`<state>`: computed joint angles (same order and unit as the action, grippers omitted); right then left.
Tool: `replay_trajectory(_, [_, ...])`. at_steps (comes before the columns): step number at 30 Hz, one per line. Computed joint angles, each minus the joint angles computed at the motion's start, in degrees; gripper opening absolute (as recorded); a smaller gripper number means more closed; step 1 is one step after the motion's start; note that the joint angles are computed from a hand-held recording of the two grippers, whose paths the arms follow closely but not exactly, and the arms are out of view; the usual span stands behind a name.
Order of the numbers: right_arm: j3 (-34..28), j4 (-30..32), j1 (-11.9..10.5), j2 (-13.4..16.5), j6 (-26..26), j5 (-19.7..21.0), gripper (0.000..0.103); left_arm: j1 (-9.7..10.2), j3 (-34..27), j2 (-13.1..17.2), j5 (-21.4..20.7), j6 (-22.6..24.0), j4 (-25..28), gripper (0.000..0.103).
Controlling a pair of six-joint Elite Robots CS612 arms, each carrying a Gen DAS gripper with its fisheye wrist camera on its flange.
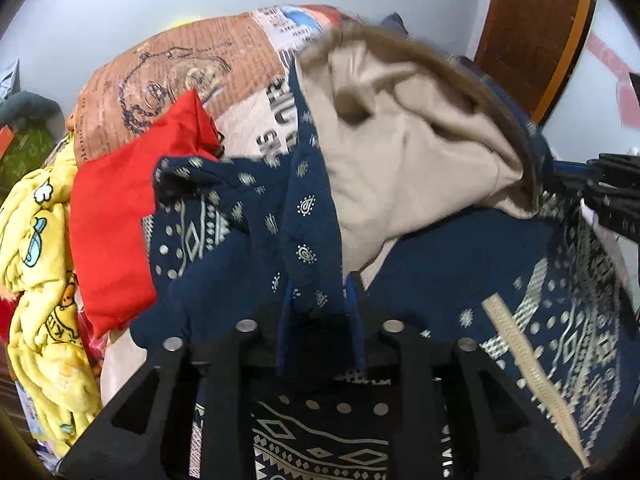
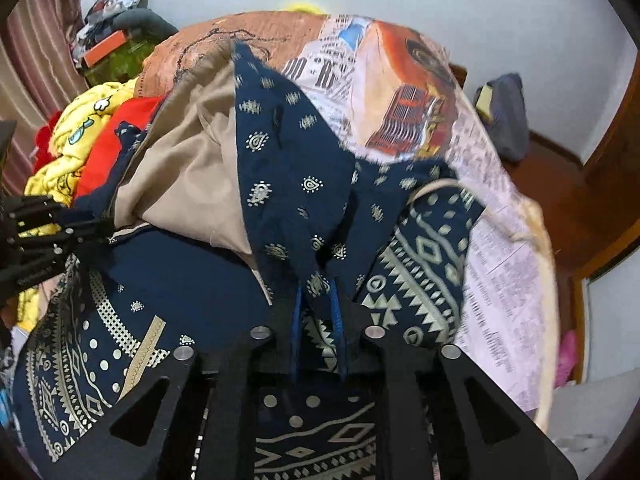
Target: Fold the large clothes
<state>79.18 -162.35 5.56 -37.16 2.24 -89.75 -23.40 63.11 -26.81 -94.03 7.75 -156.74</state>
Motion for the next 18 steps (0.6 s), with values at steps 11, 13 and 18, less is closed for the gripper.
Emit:
replay_trajectory(11, [-3.3, -5.7, 0.1, 1.1, -0.4, 0.1, 0.053, 0.02, -5.9, 1.9, 0.1, -1.3, -3.6, 0.055])
replay_trajectory(13, [-4.9, -4.4, 0.0, 2.0, 0.7, 1.4, 0.053, 0.06, -9.2, 3.5, -0.2, -2.3, -1.4, 0.055])
replay_trajectory(18, [-10.3, 1.5, -0.8, 5.0, 4.1, 5.7, 0.053, 0.27, -19.5, 8.8, 0.3, -6.0, 6.6, 0.055])
